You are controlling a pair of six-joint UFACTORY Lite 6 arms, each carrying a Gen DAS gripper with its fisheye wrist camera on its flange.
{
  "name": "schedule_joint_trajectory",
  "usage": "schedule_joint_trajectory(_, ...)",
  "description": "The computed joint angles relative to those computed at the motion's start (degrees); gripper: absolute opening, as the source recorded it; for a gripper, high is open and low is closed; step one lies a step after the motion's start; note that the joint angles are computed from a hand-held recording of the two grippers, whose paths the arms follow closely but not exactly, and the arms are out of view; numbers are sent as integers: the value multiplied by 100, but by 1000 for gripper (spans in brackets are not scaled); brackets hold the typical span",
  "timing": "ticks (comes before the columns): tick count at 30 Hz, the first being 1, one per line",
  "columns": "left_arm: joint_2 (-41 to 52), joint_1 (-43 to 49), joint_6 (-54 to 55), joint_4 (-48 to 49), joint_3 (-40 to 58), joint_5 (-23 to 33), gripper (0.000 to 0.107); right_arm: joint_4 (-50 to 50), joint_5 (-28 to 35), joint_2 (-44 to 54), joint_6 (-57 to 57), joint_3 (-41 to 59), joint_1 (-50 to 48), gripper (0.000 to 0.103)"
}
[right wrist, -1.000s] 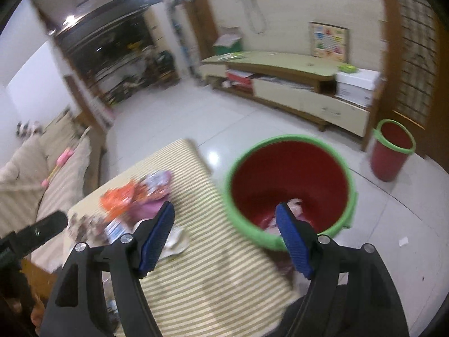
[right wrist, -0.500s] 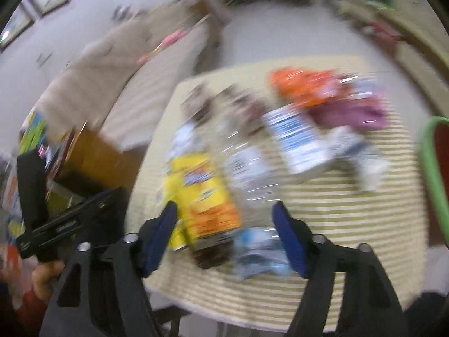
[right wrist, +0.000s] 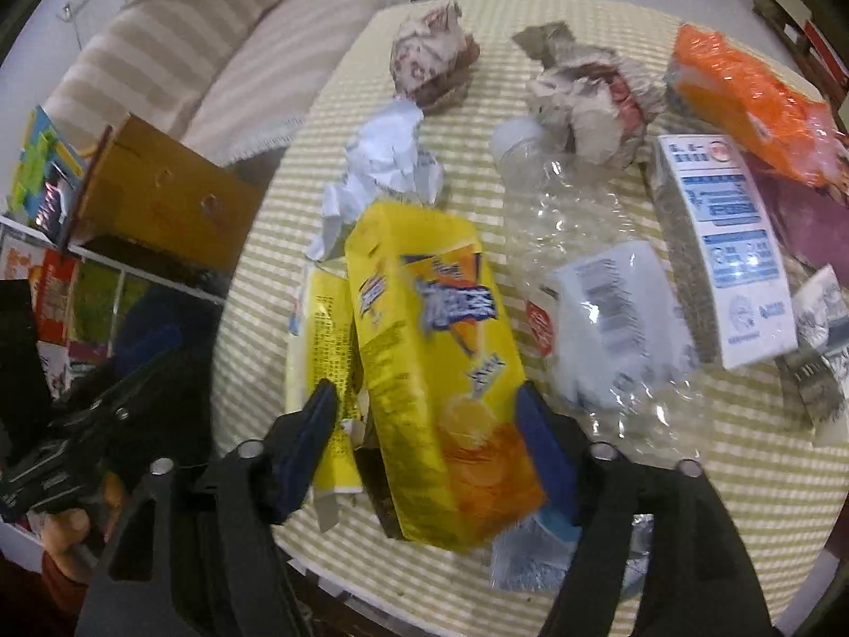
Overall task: Collect trash
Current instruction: 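Grasp the yellow juice carton with the right gripper while the left grasps the yellow snack box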
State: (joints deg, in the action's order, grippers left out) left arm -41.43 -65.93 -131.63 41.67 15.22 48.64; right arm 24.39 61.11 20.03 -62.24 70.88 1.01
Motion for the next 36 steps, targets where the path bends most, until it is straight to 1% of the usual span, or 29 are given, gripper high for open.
schedule_joint_trajectory(3,-33,-7,-5,7,-33,-8,83,36,-207,-90,-50,-148,73,73)
schedule_joint_trajectory(4,-30,-11,-33,20,-43,-16,83,56,-292,-133,-48,-188,86,70)
schedule_joint_trajectory(5,-2,2,-24,12,-21,-29,83,45,-470,-202,-27,-262,138,56)
schedule_joint_trajectory(6,4,12,1,3,-14,-34,83,61,-511,-261,-79,-304,113,47)
schedule_joint_trajectory(7,25,10,9,-1,-12,-41,83,133,-534,-335,-152,-337,78,45)
schedule_joint_trajectory(9,93,19,42,-8,16,-74,83,226,-563,-510,-257,-404,0,38)
schedule_joint_trajectory(12,258,118,189,-33,67,-264,83,570,-190,-713,-507,-301,-359,37)
schedule_joint_trajectory(14,445,286,315,25,116,-576,83,859,117,-929,-693,-293,-700,37)
schedule_joint_trajectory(16,638,530,400,131,143,-993,83,1110,291,-1195,-882,-347,-1045,37)
schedule_joint_trajectory(18,942,1010,420,369,127,-1794,82,1246,333,-1395,-994,-408,-1275,37)
schedule_joint_trajectory(19,1158,1207,431,453,156,-2098,81,1335,406,-1487,-1045,-415,-1439,37)
schedule_joint_trajectory(20,1485,1429,469,538,226,-2429,76,1383,443,-1520,-1062,-425,-1525,37)
schedule_joint_trajectory(21,1697,1548,443,626,276,-2617,72,1462,513,-1561,-1078,-421,-1676,37)
schedule_joint_trajectory(22,1956,1670,339,774,321,-2839,71,1545,553,-1609,-1101,-435,-1826,37)
schedule_joint_trajectory(26,2485,1960,-259,1440,358,-3433,55,1629,615,-1651,-1100,-489,-2017,37)
schedule_joint_trajectory(28,2507,2009,-551,1787,339,-3503,50,1645,658,-1648,-1065,-501,-2062,37)
schedule_joint_trajectory(29,2463,2039,-782,2011,296,-3583,42,1655,676,-1667,-1077,-520,-2093,37)
schedule_joint_trajectory(31,2387,1984,-740,1908,297,-3460,39,1696,714,-1674,-1100,-518,-2128,37)
schedule_joint_trajectory(32,2330,1908,-752,1860,291,-3363,35,1718,738,-1725,-1127,-556,-2158,37)
schedule_joint_trajectory(33,2218,1888,-661,1758,264,-3290,27,1742,777,-1781,-1174,-580,-2210,37)
schedule_joint_trajectory(36,1764,1739,-341,1404,224,-2880,27,1816,737,-1951,-1273,-695,-2262,37)
